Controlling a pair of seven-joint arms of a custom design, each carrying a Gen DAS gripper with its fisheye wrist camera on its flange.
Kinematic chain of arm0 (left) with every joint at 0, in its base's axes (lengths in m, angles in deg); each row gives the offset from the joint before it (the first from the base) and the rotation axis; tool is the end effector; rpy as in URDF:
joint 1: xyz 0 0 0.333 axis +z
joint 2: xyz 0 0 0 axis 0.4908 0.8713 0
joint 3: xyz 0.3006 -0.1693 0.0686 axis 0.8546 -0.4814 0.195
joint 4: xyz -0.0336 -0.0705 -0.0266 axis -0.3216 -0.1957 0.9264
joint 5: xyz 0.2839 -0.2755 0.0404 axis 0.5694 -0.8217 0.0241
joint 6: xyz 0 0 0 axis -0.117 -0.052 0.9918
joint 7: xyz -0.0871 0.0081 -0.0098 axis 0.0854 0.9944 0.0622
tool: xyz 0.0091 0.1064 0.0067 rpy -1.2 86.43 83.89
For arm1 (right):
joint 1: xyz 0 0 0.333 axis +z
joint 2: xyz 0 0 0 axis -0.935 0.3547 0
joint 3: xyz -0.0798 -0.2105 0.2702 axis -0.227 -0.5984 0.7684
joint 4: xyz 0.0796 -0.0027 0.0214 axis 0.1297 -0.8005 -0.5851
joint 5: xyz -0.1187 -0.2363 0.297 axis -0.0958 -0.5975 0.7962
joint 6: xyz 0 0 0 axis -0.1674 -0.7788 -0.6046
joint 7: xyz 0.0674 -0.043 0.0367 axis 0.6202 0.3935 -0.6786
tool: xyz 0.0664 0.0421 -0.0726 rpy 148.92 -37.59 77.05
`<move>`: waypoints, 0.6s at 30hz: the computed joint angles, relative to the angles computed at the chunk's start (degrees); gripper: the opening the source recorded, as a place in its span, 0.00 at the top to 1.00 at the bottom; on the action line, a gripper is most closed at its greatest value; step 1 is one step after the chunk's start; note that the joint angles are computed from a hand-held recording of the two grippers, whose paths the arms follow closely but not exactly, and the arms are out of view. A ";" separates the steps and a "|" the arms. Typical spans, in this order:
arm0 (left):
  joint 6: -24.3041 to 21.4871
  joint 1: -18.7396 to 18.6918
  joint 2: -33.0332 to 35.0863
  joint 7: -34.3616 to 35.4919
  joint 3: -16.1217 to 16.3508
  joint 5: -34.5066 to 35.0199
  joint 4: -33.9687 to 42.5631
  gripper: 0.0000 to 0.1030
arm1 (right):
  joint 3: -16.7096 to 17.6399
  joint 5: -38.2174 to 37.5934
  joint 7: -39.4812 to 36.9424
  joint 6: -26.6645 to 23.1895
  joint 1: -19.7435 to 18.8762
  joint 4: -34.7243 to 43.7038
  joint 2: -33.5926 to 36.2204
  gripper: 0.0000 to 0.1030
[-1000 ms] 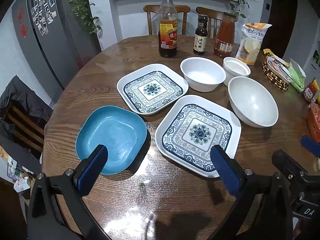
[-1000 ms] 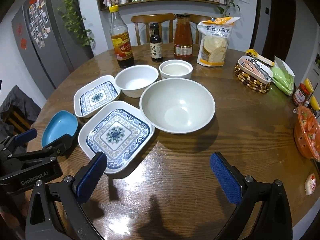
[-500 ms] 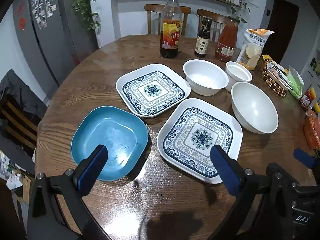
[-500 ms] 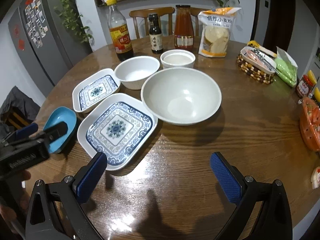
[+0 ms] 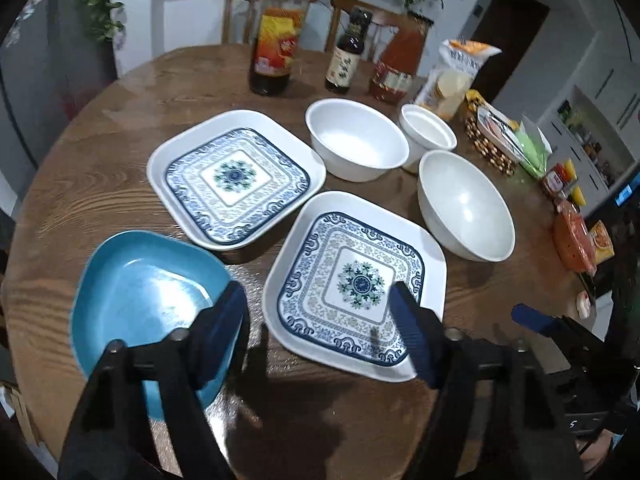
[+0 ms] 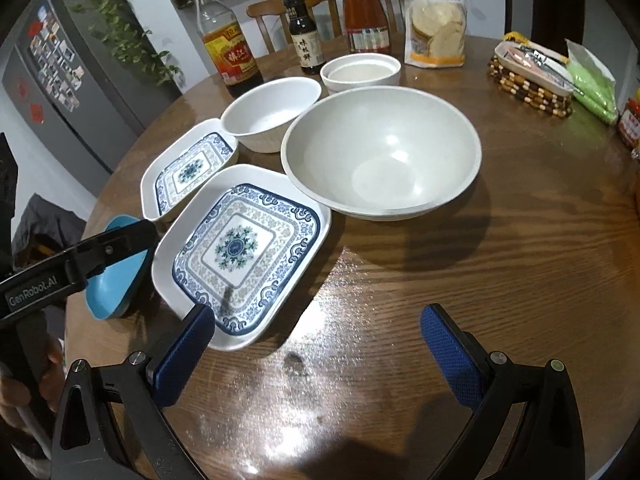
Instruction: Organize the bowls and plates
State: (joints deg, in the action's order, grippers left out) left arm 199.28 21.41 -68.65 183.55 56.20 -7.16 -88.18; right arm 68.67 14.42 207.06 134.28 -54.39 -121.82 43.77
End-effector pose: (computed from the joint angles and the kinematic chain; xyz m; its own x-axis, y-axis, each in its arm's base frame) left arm 0.5971 -0.2217 0.4637 -0.2947 -0.9204 0.2571 -0.8347 0.1169 -0.5381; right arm 0.5512 0.1756 0.4312 -0.0696 -0.9697 -0.2340 -0.8395 0.1836 -0.5113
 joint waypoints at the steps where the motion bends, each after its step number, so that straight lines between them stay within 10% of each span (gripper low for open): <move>1: -0.26 -0.25 0.45 -0.34 0.24 0.96 0.48 0.30 | 0.19 0.78 -0.63 -0.07 -0.09 0.45 0.59 0.00; 5: -1.26 -0.35 2.38 -0.16 0.42 2.80 2.66 0.35 | 0.62 3.28 -2.92 -0.07 -0.26 1.85 2.37 0.00; 9: -5.49 0.73 4.75 1.67 -0.39 2.16 5.86 0.63 | 1.91 8.22 -7.69 -0.36 -1.08 3.25 3.99 0.11; 18: -5.99 0.41 6.30 -0.56 0.46 4.65 7.32 0.71 | 3.92 18.29 -17.20 -2.15 -2.16 6.06 6.45 0.24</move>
